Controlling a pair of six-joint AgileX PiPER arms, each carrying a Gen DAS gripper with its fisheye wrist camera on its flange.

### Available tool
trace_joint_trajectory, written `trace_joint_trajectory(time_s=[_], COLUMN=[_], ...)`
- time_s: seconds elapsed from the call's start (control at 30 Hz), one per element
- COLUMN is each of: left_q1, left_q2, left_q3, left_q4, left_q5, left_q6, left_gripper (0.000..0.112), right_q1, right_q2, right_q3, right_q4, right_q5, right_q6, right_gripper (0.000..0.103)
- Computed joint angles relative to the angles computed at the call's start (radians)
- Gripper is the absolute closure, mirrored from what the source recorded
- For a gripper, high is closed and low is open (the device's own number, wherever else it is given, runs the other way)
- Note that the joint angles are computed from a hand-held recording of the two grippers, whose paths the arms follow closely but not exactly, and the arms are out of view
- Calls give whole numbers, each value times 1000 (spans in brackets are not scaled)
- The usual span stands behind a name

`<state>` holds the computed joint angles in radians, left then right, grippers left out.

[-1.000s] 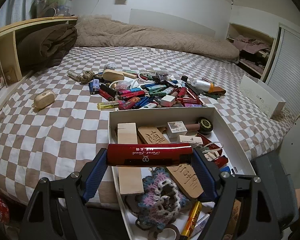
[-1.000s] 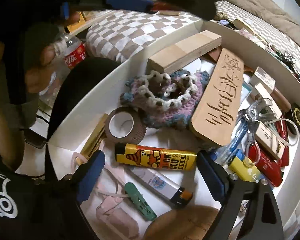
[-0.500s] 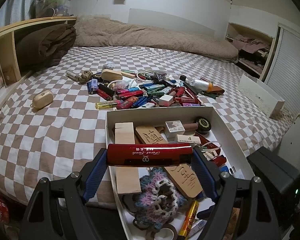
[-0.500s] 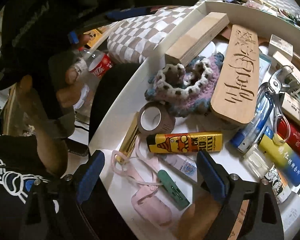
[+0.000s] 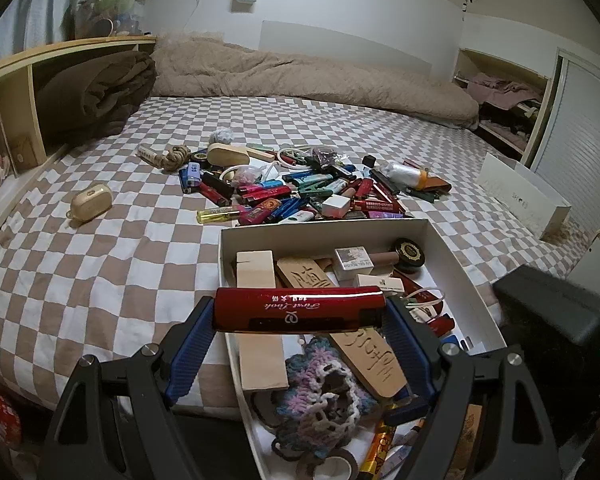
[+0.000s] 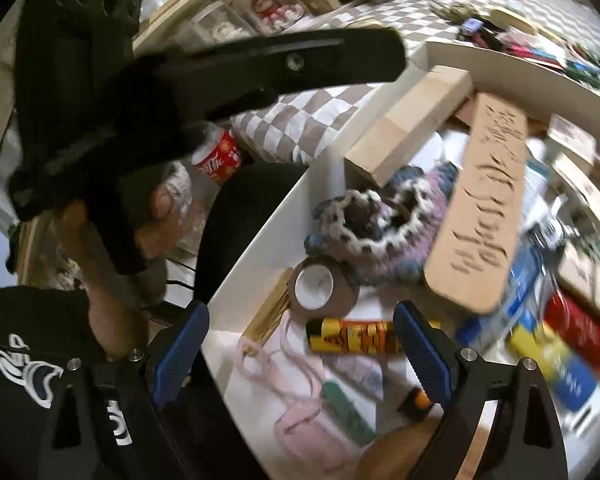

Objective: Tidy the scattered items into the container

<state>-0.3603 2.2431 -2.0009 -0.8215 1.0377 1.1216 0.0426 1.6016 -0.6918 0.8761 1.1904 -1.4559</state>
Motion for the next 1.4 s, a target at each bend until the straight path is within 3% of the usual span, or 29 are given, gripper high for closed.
trace_joint_trajectory(time_s=[0.1, 0.2, 0.5, 0.67, 0.87, 1.0, 1.03, 1.17, 1.23, 1.33, 1.4], left_q1=[5, 7, 2, 0, -1, 1, 1, 2, 3, 4, 4], left_q2=[4, 9, 5, 1, 1, 0, 1, 6, 7, 8, 9], left_q3=[-13, -22, -18, -13, -13, -13, -14, -22, -24, -27, -29], left_q4=[3, 5, 3, 3, 5, 2, 2, 2, 0, 2, 2], left_q5=[2, 4, 9, 2, 4, 4, 4, 7, 8, 9, 9], left_q6=[-8, -9, -4, -6, -4, -2, -3, -12, -13, -13, -14], left_gripper=[29, 29, 29, 29, 29, 29, 29, 29, 29, 29, 29], right_q1=[47, 41, -158, -102, 133, 102, 79, -80, -35, -96, -119], right_q2=[13, 13, -121, -172, -212, -358, -366, -396, -354, -262, -220], right_q3=[7, 19, 99, 118, 149, 203, 202, 179, 157, 112, 88], right_q4=[-14, -50, -153, -175, -207, -337, -324, -294, -244, -166, -137], right_q5=[-68, -75, -69, -194, -463, -554, -547, -379, -322, -154, -92], right_q6=[0, 20, -42, 36, 201, 292, 266, 93, 94, 19, 2], right_gripper=[10, 10, 10, 10, 10, 10, 10, 10, 10, 10, 10])
